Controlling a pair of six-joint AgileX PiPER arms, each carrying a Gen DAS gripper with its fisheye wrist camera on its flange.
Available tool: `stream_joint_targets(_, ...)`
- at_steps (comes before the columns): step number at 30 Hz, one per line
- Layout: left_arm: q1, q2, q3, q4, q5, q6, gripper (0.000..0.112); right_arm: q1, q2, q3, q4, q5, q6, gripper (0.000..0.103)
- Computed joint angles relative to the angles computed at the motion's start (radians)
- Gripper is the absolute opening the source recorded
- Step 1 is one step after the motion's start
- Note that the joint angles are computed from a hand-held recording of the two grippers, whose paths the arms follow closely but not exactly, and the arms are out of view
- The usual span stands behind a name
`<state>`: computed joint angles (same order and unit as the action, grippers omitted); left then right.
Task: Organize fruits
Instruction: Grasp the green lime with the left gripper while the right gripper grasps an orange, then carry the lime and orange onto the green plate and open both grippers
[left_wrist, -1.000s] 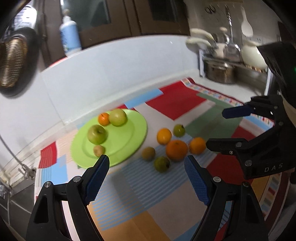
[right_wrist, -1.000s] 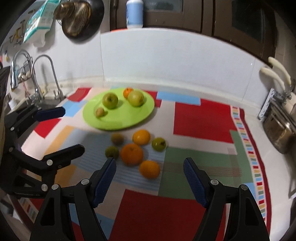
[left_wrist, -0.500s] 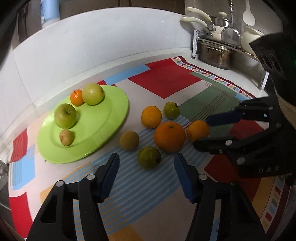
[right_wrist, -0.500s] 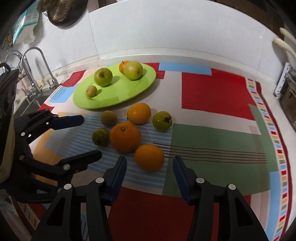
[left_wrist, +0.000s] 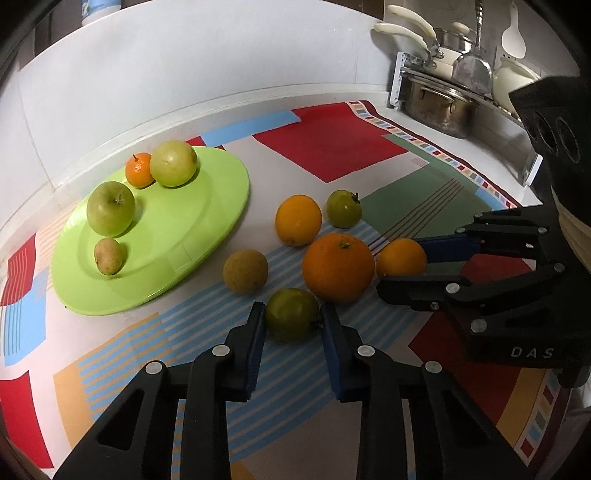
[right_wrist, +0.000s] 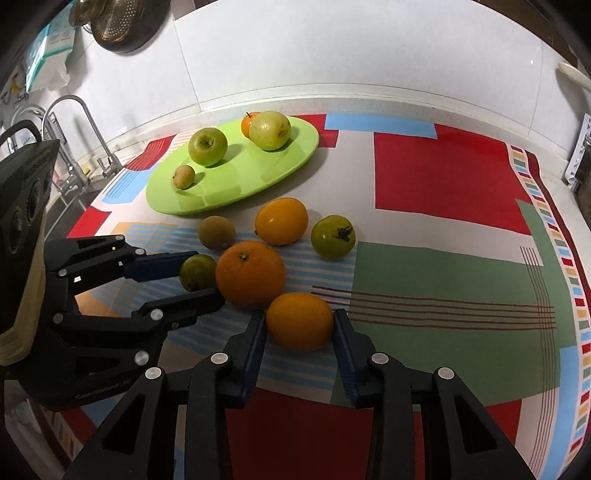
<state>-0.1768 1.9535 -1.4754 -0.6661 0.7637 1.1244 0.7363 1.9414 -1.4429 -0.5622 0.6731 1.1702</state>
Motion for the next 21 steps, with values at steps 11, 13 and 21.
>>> stream_joint_targets(11, 0.027, -0.079, 0.075, -0.039, -0.003, -0.003, 0.029, 0.043, -0.04, 0.015, -0.056, 0.037, 0.078, 0.037)
stream_joint_targets(13, 0.035, -0.102, 0.095, -0.044, -0.003, -0.006, 0.029, 0.057, -0.048, 0.013, -0.076, 0.053, 0.099, 0.037)
stream_joint_targets(21, 0.074, -0.174, 0.129, -0.057, -0.002, -0.022, 0.029, 0.115, -0.074, -0.008, -0.16, 0.106, 0.187, 0.037)
